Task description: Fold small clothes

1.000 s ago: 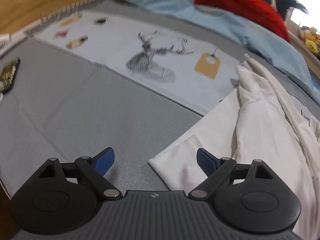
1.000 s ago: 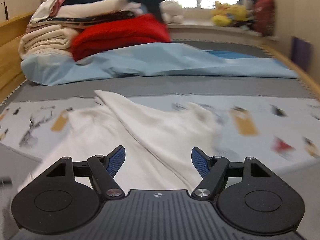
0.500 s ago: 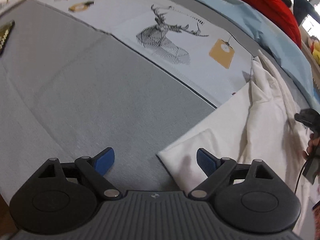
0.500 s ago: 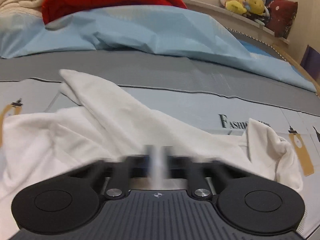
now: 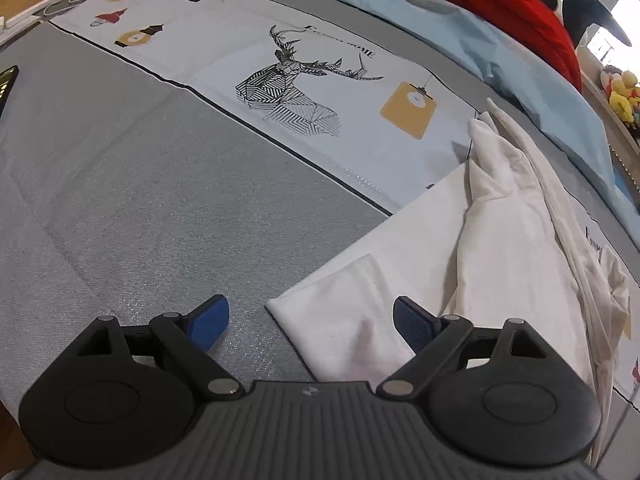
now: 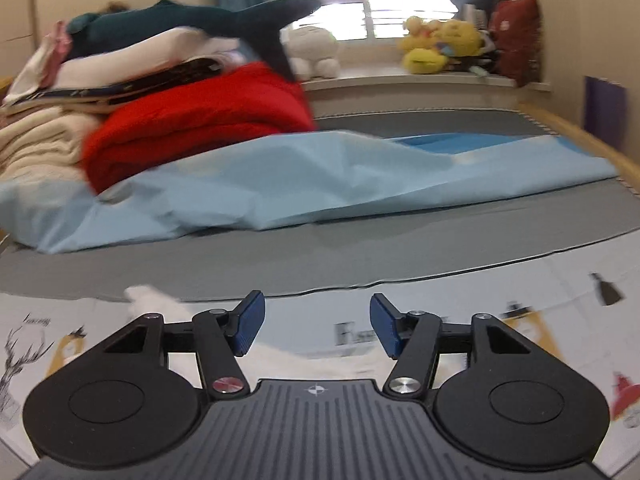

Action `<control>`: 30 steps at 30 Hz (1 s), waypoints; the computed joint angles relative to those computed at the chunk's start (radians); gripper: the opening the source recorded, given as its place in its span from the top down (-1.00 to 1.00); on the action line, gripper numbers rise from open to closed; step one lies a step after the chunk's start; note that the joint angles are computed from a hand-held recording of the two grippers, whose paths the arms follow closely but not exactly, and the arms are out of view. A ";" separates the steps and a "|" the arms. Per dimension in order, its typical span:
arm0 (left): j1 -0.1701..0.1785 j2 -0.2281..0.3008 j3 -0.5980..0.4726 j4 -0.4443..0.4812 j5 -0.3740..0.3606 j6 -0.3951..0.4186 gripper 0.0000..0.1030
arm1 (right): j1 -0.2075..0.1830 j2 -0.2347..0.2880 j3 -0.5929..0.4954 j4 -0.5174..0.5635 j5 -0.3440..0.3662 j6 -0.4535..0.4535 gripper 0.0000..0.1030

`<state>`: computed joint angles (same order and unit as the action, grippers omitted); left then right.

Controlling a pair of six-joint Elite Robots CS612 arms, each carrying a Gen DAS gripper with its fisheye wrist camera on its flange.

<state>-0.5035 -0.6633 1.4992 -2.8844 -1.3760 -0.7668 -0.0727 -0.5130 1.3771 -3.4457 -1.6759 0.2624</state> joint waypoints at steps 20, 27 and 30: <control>0.034 -0.001 -0.002 0.070 0.019 0.006 -0.79 | 0.091 0.145 -0.272 0.169 -0.129 -0.057 0.92; 0.025 -0.001 -0.005 0.059 -0.007 -0.012 -0.79 | -0.053 -0.082 0.142 -0.179 -0.267 0.189 0.92; 0.020 0.000 -0.008 0.061 -0.008 -0.008 -0.79 | -0.123 -0.147 0.311 -0.154 -0.483 0.356 0.84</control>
